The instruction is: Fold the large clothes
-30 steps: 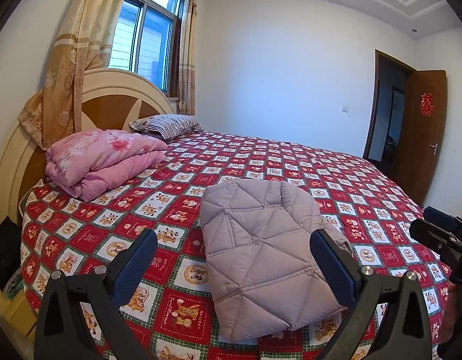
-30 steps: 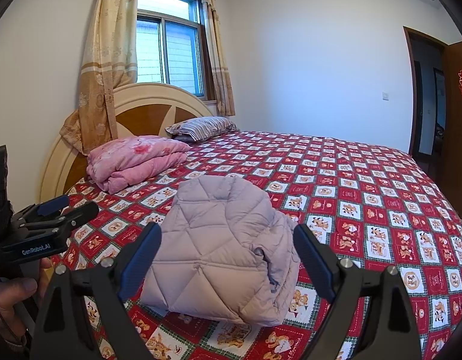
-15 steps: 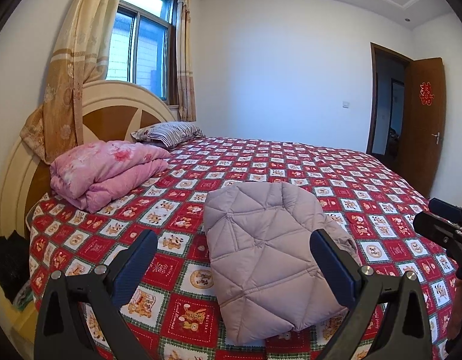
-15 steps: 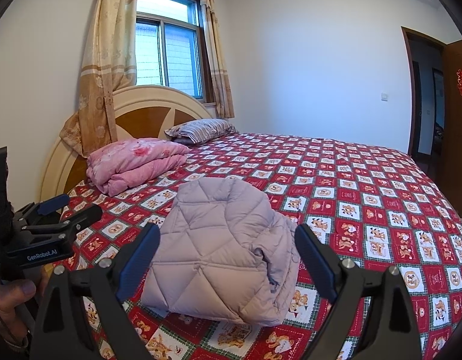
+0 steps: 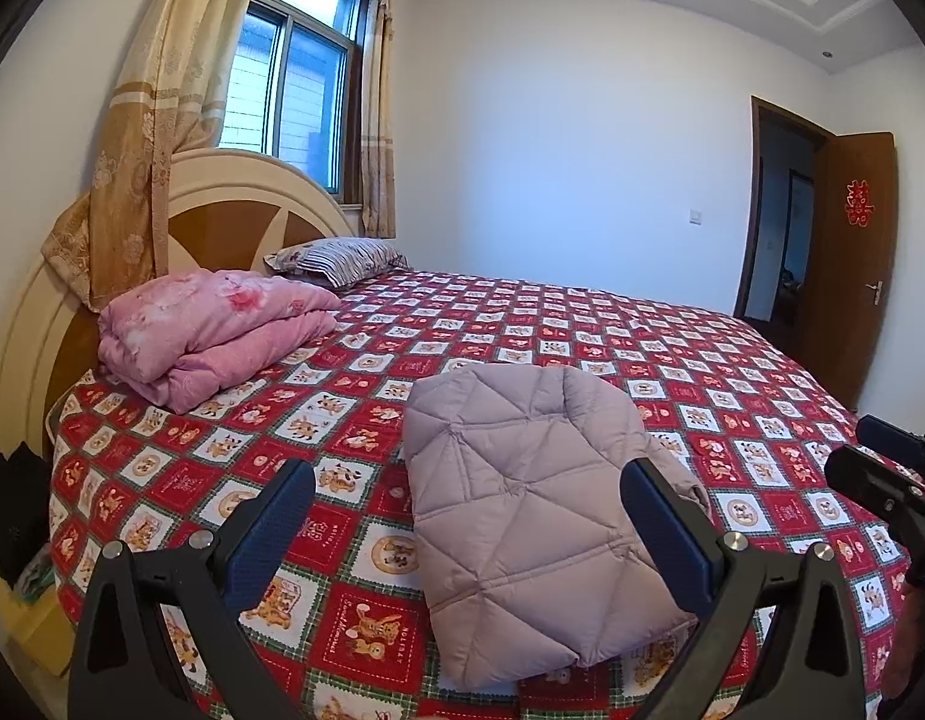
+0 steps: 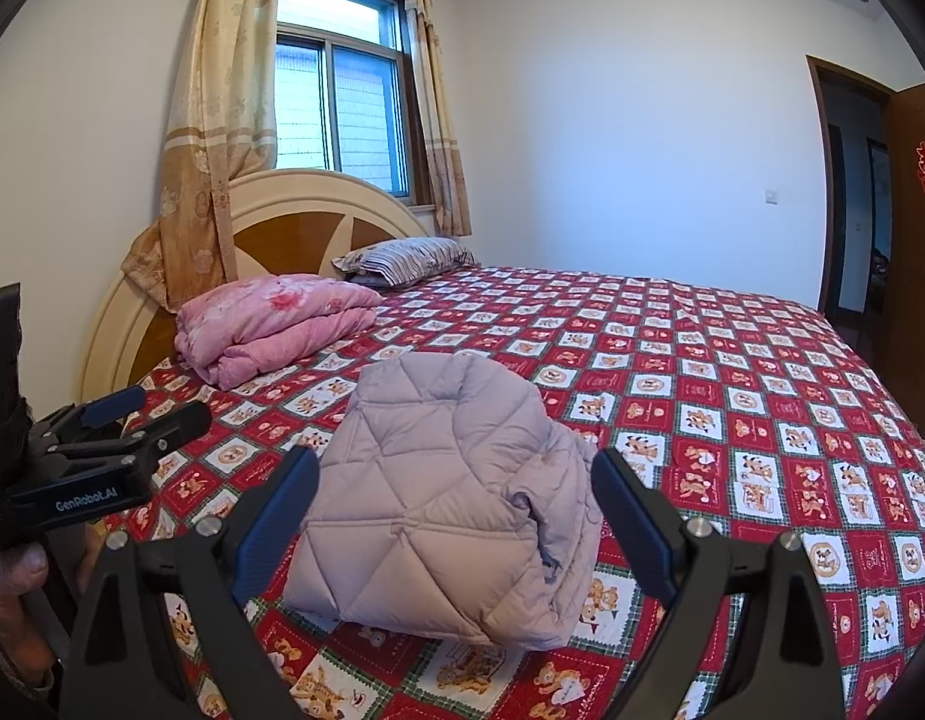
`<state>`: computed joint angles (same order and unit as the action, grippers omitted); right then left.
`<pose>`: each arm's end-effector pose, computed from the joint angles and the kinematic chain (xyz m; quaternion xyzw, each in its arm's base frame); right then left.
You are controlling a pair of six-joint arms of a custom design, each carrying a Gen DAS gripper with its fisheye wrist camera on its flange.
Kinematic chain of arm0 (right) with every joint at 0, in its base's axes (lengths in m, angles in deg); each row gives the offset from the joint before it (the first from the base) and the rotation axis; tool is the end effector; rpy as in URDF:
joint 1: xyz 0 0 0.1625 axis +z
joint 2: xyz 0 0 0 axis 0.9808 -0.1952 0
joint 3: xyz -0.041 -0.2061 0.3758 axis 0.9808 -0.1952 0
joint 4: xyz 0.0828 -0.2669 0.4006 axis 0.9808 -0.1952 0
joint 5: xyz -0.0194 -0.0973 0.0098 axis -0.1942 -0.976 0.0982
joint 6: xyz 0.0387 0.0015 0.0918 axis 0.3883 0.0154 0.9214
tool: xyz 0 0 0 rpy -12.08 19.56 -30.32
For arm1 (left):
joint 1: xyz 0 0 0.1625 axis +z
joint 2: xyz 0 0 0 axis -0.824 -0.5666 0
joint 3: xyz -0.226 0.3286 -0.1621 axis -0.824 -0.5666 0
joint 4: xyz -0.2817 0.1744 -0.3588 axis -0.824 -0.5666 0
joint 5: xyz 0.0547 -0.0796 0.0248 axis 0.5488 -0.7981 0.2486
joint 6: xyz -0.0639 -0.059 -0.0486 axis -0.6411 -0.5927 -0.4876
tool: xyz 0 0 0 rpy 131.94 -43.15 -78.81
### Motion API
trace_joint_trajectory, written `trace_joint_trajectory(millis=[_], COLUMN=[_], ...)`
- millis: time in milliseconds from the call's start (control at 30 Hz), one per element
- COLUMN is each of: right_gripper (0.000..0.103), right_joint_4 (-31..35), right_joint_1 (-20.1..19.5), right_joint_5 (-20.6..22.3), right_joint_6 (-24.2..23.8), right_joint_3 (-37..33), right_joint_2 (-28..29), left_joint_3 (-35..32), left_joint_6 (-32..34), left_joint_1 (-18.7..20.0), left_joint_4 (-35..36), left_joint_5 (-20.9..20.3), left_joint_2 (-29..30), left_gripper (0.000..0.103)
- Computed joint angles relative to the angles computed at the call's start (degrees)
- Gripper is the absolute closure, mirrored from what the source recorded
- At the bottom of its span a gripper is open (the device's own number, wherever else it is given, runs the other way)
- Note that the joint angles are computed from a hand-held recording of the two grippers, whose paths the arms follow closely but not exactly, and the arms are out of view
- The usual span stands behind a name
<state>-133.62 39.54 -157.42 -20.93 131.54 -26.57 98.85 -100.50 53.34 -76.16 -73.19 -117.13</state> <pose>0.3463 -0.3609 0.2257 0.5149 -0.8050 0.2942 0.0187 -0.2864 -0.1957 0.2594 -0.0494 0.6623 -0.6040 0.4406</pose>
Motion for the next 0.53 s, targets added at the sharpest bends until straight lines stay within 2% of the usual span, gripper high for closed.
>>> trace_joint_trajectory(millis=[533], right_gripper=[0.008], right_joint_4=[0.7], right_joint_1=[-0.4], right_joint_5=[0.0], right_joint_6=[-0.5], right_joint_3=[0.4], right_joint_2=[-0.1], left_joint_3=[0.8], left_joint_6=[-0.4], left_joint_1=[1.1], left_joint_4=[-0.1], left_joint_5=[-0.9], left_joint_2=[0.9], left_gripper=[0.001])
